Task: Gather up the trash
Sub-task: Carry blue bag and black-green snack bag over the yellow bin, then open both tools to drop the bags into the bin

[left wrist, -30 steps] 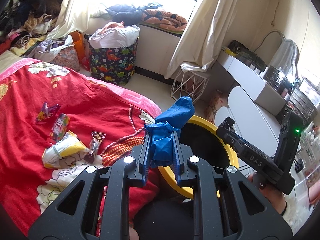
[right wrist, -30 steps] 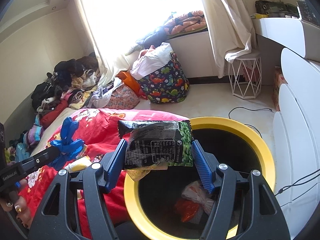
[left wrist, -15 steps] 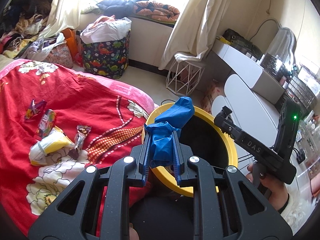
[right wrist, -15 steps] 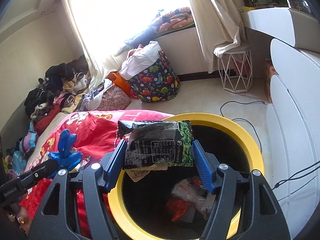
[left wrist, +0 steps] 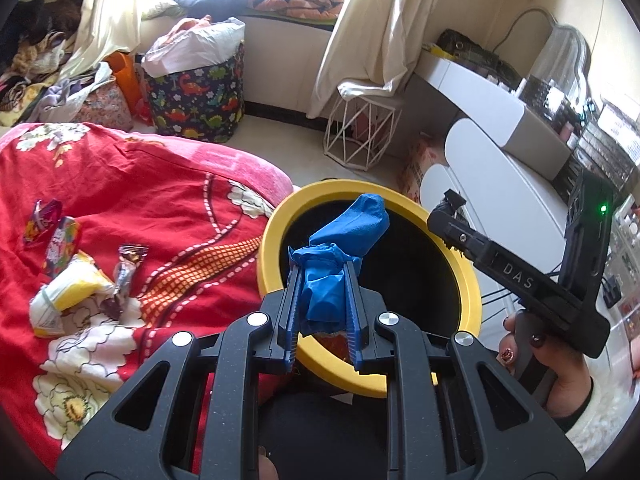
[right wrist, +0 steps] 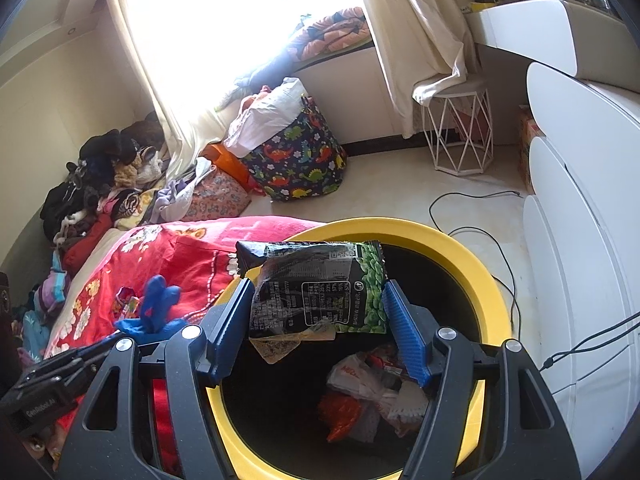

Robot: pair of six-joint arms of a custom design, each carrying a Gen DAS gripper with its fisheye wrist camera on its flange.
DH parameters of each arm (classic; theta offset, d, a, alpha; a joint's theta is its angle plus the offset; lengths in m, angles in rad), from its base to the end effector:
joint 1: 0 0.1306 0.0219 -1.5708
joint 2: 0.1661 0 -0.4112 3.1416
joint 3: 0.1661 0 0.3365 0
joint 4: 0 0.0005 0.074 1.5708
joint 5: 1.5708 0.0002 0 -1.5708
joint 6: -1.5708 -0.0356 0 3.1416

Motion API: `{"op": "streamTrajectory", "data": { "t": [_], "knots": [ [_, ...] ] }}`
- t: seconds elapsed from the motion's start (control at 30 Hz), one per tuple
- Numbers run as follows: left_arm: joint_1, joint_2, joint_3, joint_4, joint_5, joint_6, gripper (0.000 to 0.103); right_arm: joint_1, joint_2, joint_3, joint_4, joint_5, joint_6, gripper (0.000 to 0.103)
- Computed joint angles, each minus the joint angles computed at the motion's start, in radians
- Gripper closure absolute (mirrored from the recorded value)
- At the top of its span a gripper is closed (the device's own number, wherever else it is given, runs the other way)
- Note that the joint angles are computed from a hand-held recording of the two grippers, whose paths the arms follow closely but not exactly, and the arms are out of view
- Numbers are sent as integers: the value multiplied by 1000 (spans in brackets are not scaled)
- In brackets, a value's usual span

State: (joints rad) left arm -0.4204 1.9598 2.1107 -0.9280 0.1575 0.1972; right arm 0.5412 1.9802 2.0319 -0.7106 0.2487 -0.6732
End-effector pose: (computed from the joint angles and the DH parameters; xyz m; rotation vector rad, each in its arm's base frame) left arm 0.5900 -0.2704 0.4540 0.3443 2.3636 -0.4836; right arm 0.5768 0.3359 0.4264 0.2836 2.2168 0.3952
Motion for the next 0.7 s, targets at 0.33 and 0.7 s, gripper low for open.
{"op": "streamTrajectory", "data": {
  "t": [0.33,0.7],
  "knots": [
    [-27,81,98,-82,-1,-35,89,-17,-11,-40,9,-21,-31,36],
    [-27,87,95,-74,-10,-18,39,-32,-22,-67,21,-23,-76,22]
  ]
}}
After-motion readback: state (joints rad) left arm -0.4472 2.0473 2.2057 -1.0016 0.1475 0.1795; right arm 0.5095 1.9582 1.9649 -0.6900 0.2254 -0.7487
